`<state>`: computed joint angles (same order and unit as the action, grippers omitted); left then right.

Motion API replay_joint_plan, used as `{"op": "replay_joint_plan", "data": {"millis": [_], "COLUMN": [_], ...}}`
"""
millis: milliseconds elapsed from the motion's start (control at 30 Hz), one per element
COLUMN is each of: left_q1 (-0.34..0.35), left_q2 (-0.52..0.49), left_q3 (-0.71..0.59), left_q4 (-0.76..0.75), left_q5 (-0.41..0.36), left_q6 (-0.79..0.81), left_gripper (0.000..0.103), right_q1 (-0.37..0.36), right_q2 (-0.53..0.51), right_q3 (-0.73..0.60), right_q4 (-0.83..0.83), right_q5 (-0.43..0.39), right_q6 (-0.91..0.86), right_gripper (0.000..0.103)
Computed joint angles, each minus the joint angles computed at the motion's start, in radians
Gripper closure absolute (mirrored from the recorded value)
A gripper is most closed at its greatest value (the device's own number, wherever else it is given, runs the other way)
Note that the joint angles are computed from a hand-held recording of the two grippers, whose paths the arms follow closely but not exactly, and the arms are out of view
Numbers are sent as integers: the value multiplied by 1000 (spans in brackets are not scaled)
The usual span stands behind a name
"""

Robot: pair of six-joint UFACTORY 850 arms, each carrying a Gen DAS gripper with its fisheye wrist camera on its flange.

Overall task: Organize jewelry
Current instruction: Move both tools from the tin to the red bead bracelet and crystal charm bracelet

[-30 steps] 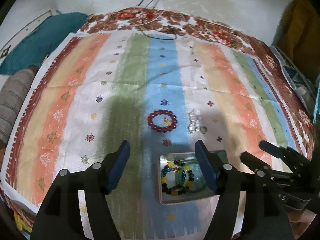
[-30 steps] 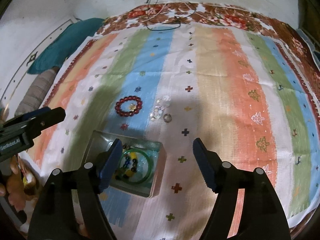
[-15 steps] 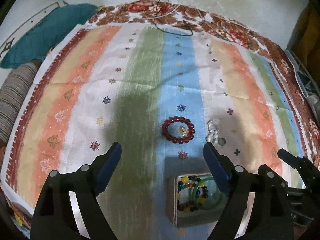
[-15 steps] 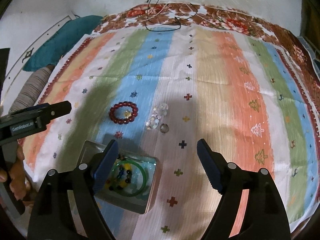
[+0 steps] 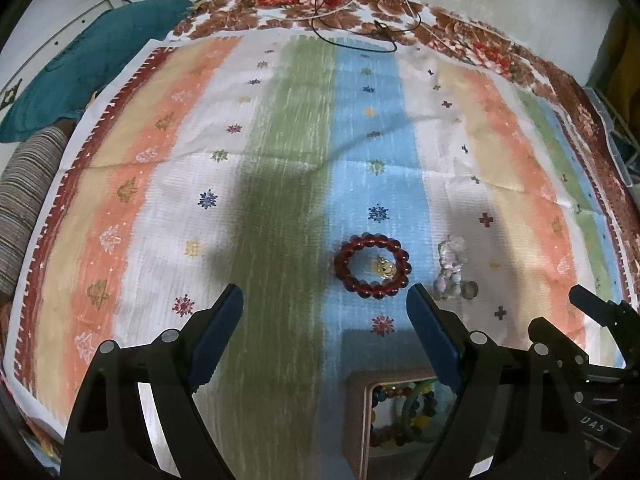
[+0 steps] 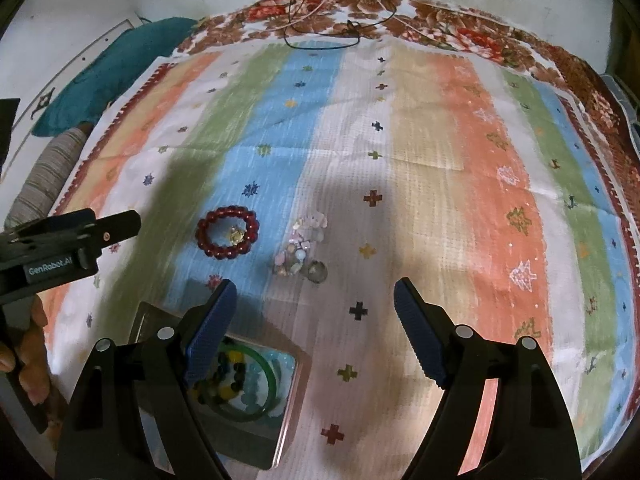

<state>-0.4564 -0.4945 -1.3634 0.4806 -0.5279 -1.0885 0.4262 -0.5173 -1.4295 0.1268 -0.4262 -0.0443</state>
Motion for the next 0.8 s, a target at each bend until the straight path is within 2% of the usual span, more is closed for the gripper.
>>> {"op": "replay_joint_plan", "data": {"millis": [333,600,800], "left_q1": [6,21,28], "left_q2": [-54,-88,-113], "left_q3": [-49,-69,-89], "left_q4": [-31,-66,-93], "left_q5": [-4,-10,-6], "left_q6": [58,99,139], "left_gripper": [20,20,20], "right_q1": [-2,4,-5], "right_q2": [-39,-90,-127], "right_q3": [-47,-95,-134], "right_q4": [11,-60,-20], "right_q5": [-20,-49,-77], "right_q6": [-7,48,28], "right_gripper": [22,22,22]}}
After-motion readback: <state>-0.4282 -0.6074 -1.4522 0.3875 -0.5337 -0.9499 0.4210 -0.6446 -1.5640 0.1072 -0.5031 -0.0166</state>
